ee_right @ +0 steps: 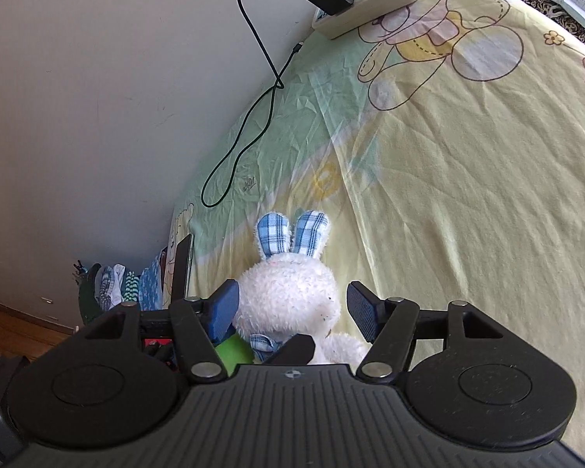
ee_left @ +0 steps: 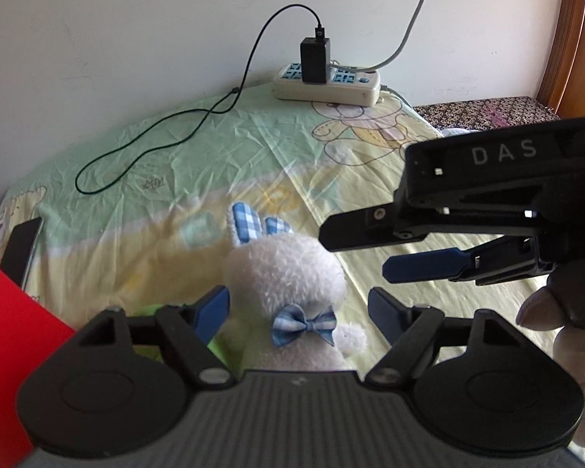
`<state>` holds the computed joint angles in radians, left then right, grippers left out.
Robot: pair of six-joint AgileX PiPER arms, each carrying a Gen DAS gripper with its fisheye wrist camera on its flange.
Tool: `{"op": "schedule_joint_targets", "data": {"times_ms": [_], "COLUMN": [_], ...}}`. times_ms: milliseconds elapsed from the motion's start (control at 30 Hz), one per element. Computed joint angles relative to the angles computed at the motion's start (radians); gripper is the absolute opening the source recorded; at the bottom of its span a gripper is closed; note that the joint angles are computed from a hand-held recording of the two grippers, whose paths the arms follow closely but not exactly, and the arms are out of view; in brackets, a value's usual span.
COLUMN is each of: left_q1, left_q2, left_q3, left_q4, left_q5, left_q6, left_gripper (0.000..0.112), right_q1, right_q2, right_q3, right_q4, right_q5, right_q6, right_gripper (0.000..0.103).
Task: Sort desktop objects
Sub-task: 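Move the right gripper to the white bunny with blue bow tie, then close the right gripper on the bow-tie bunny's body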
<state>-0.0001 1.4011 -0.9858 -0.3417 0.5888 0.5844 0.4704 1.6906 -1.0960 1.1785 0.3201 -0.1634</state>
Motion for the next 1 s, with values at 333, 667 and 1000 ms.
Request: {"op": "schedule_joint_targets", "data": {"times_ms": [333, 667, 1000], "left_q1": [0.002, -0.046, -0.065], "left_q2": [0.1, 0.126, 0.038], "left_q3": [-0.031, -0.03, -0.026], "left_q4": [0.037, 0.15, 0.132], "left_q5": [-0.045, -0.085, 0.019], "left_q6": [-0.011, -0.114, -0.132], "left_gripper": [0.082, 0.075, 0.072], "right_q1": [-0.012, -0.067, -0.053], "right_q2": [0.132, 0.169, 0.004], "right_q3": [-0.102, -0.037, 0.074], "right_q4": [0.075, 0.44, 0.32], "right_q5": [0.066, 0.177, 0.143], "right_q6": [-0.091, -0.371, -0.291], "right_gripper": [0.069, 0.066, 0.062]}}
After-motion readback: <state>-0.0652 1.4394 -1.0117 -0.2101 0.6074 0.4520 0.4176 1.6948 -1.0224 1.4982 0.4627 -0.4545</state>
